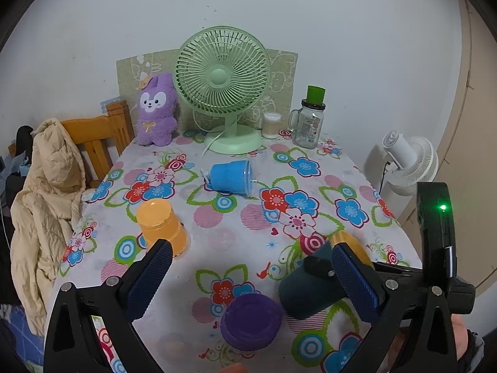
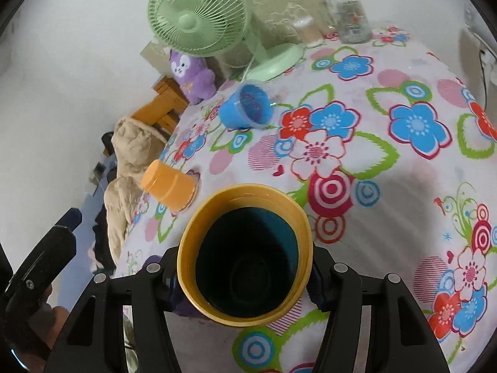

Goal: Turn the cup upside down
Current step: 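Lift the teal cup with the right tool, yellow rim facing the tool, then hold the teal cup low with the right tool while the left tool approaches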

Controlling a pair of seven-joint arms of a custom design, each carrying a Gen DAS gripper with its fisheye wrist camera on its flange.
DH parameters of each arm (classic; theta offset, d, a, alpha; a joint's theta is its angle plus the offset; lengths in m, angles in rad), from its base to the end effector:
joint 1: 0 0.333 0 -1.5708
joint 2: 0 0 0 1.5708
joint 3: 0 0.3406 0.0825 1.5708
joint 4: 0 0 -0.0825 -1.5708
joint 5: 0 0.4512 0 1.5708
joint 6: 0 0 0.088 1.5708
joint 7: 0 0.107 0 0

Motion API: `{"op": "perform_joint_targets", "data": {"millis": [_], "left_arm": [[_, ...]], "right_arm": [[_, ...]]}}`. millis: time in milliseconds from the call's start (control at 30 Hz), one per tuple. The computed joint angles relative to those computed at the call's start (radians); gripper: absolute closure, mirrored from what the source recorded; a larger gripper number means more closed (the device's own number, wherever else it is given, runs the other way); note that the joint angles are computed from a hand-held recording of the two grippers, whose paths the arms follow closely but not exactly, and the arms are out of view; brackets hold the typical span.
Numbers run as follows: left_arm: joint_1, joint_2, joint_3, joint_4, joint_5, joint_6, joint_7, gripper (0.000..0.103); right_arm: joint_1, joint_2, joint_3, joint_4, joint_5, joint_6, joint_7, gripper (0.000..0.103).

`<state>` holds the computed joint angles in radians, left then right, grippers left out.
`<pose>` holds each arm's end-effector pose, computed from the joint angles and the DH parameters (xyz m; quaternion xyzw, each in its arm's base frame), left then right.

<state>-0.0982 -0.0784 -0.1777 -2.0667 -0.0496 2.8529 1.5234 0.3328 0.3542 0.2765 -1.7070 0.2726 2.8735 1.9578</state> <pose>0.6160 -0.1746 0.5682 -0.5772 0.7012 -0.3454 0.2363 0.6531 0.4048 0.4800 -0.6221 0.6657 0.0088 0.4120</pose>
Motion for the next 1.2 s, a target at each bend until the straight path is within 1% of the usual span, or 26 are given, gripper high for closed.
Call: {"op": "perform_joint_targets", "data": {"millis": [67, 167, 200, 233, 267, 300, 367, 433, 467, 533, 567, 633, 733, 833, 1000, 1133, 1200], "left_arm": [[0.001, 0.000, 0.000, 0.000, 0.001, -0.003, -0.002, 0.000], [0.000, 0.004, 0.001, 0.001, -0.004, -0.005, -0.001, 0.000], [-0.003, 0.005, 0.001, 0.001, -0.011, -0.006, 0.004, 0.000], [-0.005, 0.006, 0.002, 0.001, -0.020, -0.008, 0.013, 0.000], [-0.007, 0.006, 0.001, 0.001, -0.022, -0.010, 0.016, 0.000], [-0.009, 0.007, 0.000, 0.001, -0.023, -0.012, 0.023, 0.000], [-0.012, 0.007, 0.000, 0.000, -0.028, -0.013, 0.034, 0.000], [-0.013, 0.008, -0.001, 0.000, -0.027, -0.015, 0.036, 0.000], [-0.013, 0.009, -0.001, 0.001, -0.027, -0.016, 0.034, 0.000], [-0.013, 0.009, -0.002, 0.002, -0.025, -0.018, 0.029, 0.000], [-0.014, 0.009, -0.002, 0.002, -0.027, -0.020, 0.028, 0.000], [-0.016, 0.007, -0.003, 0.000, -0.027, -0.022, 0.024, 0.000], [-0.019, 0.001, -0.005, -0.005, -0.029, -0.025, 0.032, 0.000], [-0.018, -0.002, -0.009, -0.007, -0.011, -0.027, 0.019, 0.000], [-0.023, 0.002, -0.009, 0.000, -0.019, -0.038, 0.019, 0.000], [-0.025, 0.007, -0.010, 0.006, -0.018, -0.044, 0.008, 0.000], [-0.028, 0.011, -0.011, 0.015, -0.025, -0.062, -0.001, 0.000]], "right_arm": [[0.034, -0.028, -0.047, -0.030, -0.063, -0.011, 0.048, 0.039], [0.050, -0.069, -0.071, -0.079, -0.121, -0.010, 0.076, 0.037], [0.063, -0.085, -0.088, -0.098, -0.156, -0.006, 0.097, 0.035], [0.092, -0.106, -0.121, -0.121, -0.224, -0.009, 0.146, 0.033], [0.106, -0.121, -0.139, -0.137, -0.272, -0.013, 0.181, 0.027], [0.117, -0.136, -0.153, -0.152, -0.318, -0.021, 0.216, 0.019], [0.114, -0.166, -0.151, -0.184, -0.358, -0.030, 0.233, 0.011], [0.101, -0.188, -0.134, -0.208, -0.359, -0.039, 0.207, 0.011], [0.105, -0.194, -0.139, -0.211, -0.385, -0.051, 0.219, 0.010], [0.124, -0.199, -0.159, -0.208, -0.473, -0.081, 0.283, 0.008], [0.123, -0.198, -0.159, -0.205, -0.487, -0.089, 0.295, 0.008], [0.114, -0.193, -0.149, -0.201, -0.478, -0.092, 0.290, 0.008], [0.105, -0.193, -0.141, -0.204, -0.462, -0.070, 0.284, 0.008], [0.105, -0.196, -0.143, -0.205, -0.474, -0.068, 0.288, 0.008], [0.100, -0.204, -0.143, -0.213, -0.471, -0.073, 0.289, 0.008], [0.092, -0.221, -0.143, -0.237, -0.460, -0.053, 0.292, 0.008], [0.088, -0.233, -0.145, -0.253, -0.459, -0.036, 0.300, 0.008]]}}
